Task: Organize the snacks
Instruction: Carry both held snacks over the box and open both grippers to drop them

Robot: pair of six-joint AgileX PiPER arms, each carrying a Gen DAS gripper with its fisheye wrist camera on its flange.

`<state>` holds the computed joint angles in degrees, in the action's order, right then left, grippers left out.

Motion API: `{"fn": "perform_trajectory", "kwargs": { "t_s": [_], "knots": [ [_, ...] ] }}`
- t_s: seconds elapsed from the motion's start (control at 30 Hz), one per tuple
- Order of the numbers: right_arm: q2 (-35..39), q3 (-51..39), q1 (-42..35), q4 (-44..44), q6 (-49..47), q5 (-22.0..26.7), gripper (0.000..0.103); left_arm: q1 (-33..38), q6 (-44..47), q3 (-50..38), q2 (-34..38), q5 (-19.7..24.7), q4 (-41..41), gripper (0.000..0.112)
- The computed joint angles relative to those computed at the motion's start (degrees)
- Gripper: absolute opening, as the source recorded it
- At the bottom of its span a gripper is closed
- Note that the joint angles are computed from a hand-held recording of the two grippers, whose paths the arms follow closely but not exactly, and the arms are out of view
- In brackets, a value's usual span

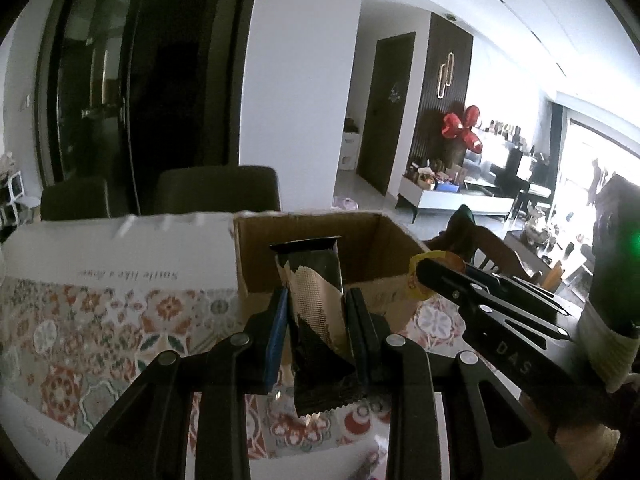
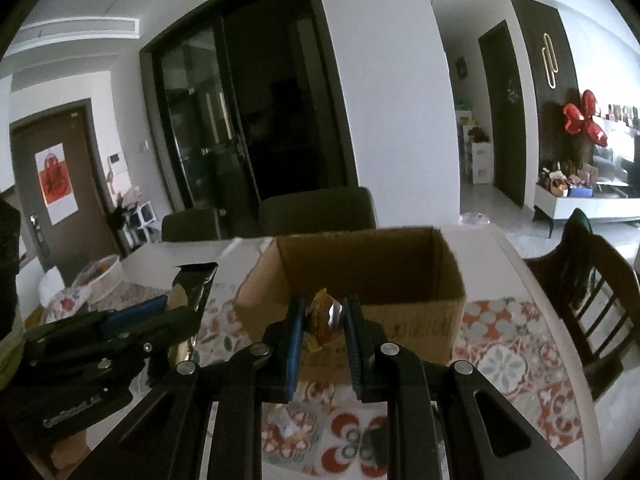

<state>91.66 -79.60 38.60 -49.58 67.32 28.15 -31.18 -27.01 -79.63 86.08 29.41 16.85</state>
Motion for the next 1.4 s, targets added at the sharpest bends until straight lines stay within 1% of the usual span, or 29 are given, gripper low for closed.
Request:
{"fn": "perform_trajectory", "kwargs": {
  "t_s": [0.17,0.27,0.37,0.57,0.67,0.73,0.8,0.9,1.03,1.1,1.13,1.17,1.23,1.3,1.4],
  "knots": [
    [1.89,-4.76,-2.25,3.12,-5.14,0.37,0.021,1.05,4.49,-7.43,4.54,2.19,-3.32,0.029],
    [3.62,-8.12,-4.41,7.47,-10.39,0.0,0.021,1.67,7.43,-11.84,7.22,3.77,-6.02,0.029],
    [5.93,-12.17,-6.33,12.28,-16.33,0.6,0.021,2.23,9.99,-16.85,10.34,6.0,-8.34,0.029],
    [9.87,-18.47,-8.96,20.67,-25.2,2.41,0.021,3.24,12.7,-26.4,16.68,10.41,-11.0,0.029],
    [12.55,-22.39,-10.31,24.96,-29.04,3.79,0.021,3.86,14.24,-32.12,20.42,13.42,-12.67,0.029],
    [13.49,-23.46,-11.09,26.51,-30.57,4.08,0.021,4.29,15.2,-36.61,23.34,15.9,-13.72,0.029],
    [15.31,-26.0,-12.03,29.34,-33.38,5.36,0.021,4.68,15.73,-41.34,26.33,18.59,-14.39,0.029],
    [17.35,-28.44,-12.89,30.79,-35.1,6.79,0.021,4.64,15.5,-45.89,29.28,21.24,-13.76,0.029],
    [19.79,-31.52,-13.97,32.5,-36.63,8.75,0.021,4.9,15.67,-53.86,34.04,27.14,-14.27,0.03],
    [20.58,-32.58,-14.0,31.72,-35.62,9.92,0.023,5.39,15.6,-56.18,35.54,29.0,-15.07,0.036],
    [20.8,-32.87,-14.19,32.0,-35.76,10.62,0.03,5.49,15.44,-56.16,35.63,28.98,-15.02,0.038],
    [21.11,-33.41,-14.23,32.01,-35.75,11.59,0.041,5.47,15.21,-55.52,35.38,28.59,-14.66,0.043],
    [20.97,-32.87,-13.8,29.37,-33.56,12.17,0.052,5.21,14.7,-52.71,33.93,27.24,-13.77,0.047],
    [19.74,-30.62,-13.2,26.64,-31.81,11.42,0.052,5.04,14.8,-49.75,32.36,25.68,-13.47,0.049],
    [18.27,-28.61,-12.67,25.31,-30.16,11.38,0.057,4.27,14.02,-43.09,28.61,22.08,-11.12,0.05]
  ]
}}
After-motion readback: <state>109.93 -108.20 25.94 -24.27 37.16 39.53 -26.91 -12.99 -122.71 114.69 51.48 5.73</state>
